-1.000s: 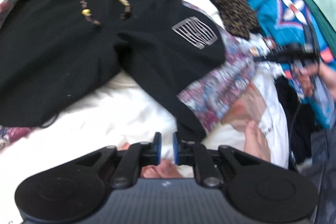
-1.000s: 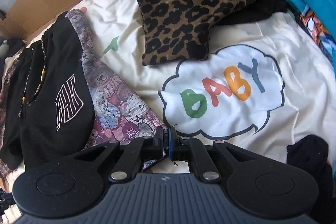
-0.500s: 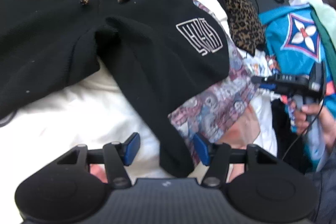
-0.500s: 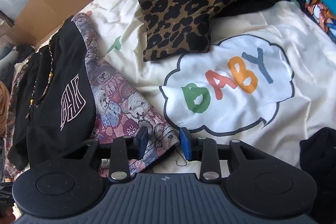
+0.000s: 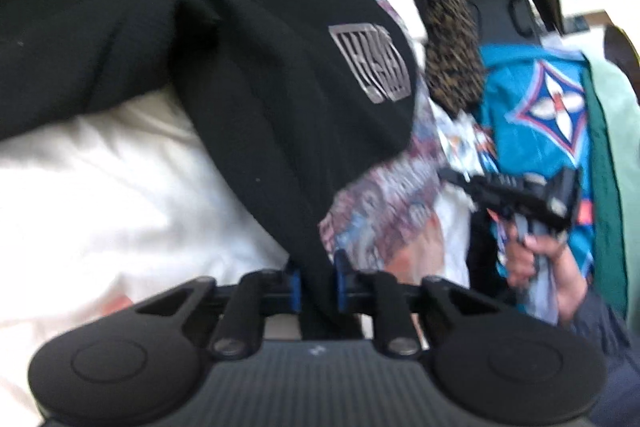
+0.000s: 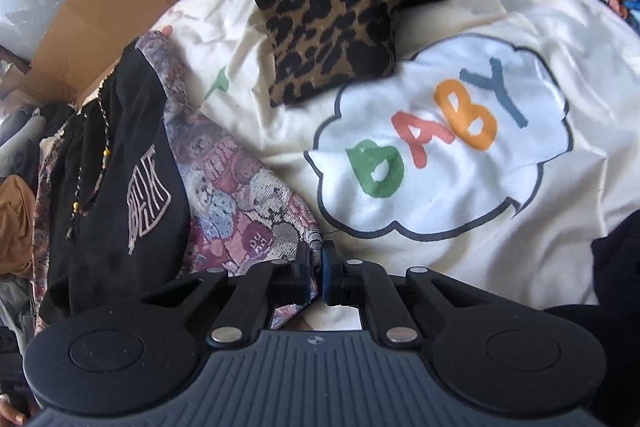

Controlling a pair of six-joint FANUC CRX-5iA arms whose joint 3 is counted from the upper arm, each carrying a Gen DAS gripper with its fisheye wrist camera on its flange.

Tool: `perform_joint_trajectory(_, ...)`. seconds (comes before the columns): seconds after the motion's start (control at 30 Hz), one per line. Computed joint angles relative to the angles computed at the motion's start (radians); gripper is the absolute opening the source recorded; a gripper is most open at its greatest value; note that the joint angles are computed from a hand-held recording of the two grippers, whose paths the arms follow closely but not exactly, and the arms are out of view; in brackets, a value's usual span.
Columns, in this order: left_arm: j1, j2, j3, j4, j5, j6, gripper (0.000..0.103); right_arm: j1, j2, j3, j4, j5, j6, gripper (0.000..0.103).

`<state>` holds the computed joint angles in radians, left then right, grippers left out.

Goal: Fold clothes

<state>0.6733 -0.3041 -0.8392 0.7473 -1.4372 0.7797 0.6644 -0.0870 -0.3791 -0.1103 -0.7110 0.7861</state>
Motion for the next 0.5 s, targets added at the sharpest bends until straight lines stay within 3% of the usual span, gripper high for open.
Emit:
perform_joint_trajectory(0.2,0.051,-0.03,0.038,-0.053,-0.114,-0.067,0.012,0.023,-0.043,-0.021,0.071,0.008,-0.077,0.003)
perform_joint_trajectory(0.37,0.073,-0.052,0.042,-0.11,-0.088,-0.042,0.028,0.041,-0.026,-0.023,0.112,-0.024,-0.1,0.007)
perform_joint_trajectory(0.4,0.071,-0.055,0.039,-0.113,-0.075,-0.033,0.037,0.041,-0.024,-0.027,0.114,-0.026,-0.107,0.011)
perform_joint_trajectory(0.43,0.063,-0.056,0.034,-0.106,-0.058,-0.024,0.045,0.04,-0.022,-0.03,0.117,-0.027,-0.113,0.023)
perform_joint_trajectory(0.47,0.055,-0.057,0.029,-0.099,-0.039,-0.018,0.048,0.042,-0.028,-0.044,0.13,-0.014,-0.131,0.041)
perform_joint_trajectory(0.5,0.045,-0.058,0.025,-0.093,-0.021,-0.014,0.054,0.044,-0.033,-0.059,0.144,0.0,-0.15,0.047)
